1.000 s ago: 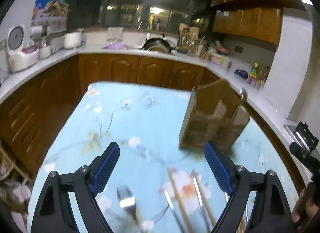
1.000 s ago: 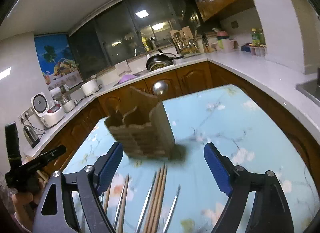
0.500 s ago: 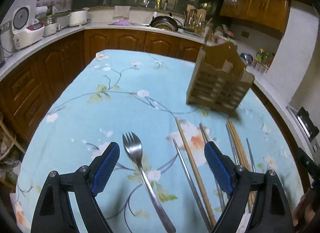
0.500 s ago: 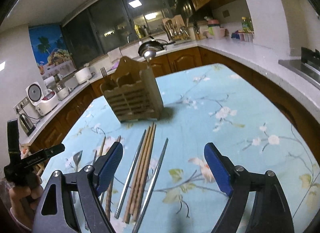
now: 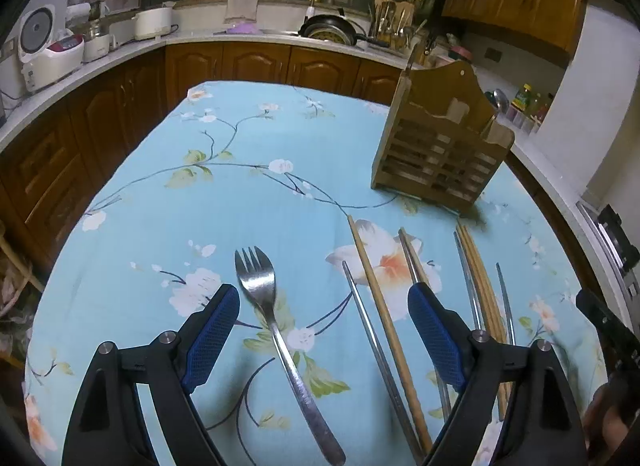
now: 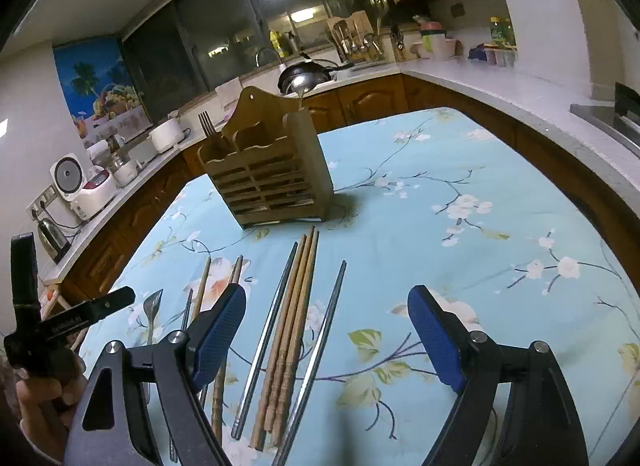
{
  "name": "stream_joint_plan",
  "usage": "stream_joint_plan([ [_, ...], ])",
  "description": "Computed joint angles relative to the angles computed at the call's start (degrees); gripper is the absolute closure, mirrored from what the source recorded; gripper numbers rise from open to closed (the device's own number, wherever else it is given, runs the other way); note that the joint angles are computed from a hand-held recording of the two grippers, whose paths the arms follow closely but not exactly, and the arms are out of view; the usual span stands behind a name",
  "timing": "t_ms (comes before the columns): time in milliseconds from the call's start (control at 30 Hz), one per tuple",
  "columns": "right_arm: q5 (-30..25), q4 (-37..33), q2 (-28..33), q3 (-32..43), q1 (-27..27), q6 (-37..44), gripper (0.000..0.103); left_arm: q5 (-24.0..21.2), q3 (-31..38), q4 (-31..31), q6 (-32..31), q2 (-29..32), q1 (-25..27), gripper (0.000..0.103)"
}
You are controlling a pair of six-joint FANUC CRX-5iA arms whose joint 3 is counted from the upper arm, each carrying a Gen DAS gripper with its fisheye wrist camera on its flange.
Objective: Organize utensils
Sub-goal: 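Close the right tool on wooden chopsticks while the left tool grasps a wooden chopstick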
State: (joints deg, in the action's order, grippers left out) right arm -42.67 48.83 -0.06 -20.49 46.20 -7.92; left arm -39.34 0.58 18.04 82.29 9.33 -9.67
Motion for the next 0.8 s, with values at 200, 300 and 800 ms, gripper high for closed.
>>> stream_joint_plan([
  [200,0.64,-4.86,2.84,3.93,-1.57,6.00,0.041,-3.93,5.11,0.51,-0.10,4.08,-0.21,0.020],
  [300,1.15,-9.18,4.60,6.64,-2.71,10.45,0.055,-6.07,8.87,-0.61,0.23,6.61,-0.65,0.028],
  [800,-4.67,-26.81,16.65,23.50,-7.33,32.60,0.085,-17.50,28.88,-4.46,3.17,21.44,-2.99,0.058],
])
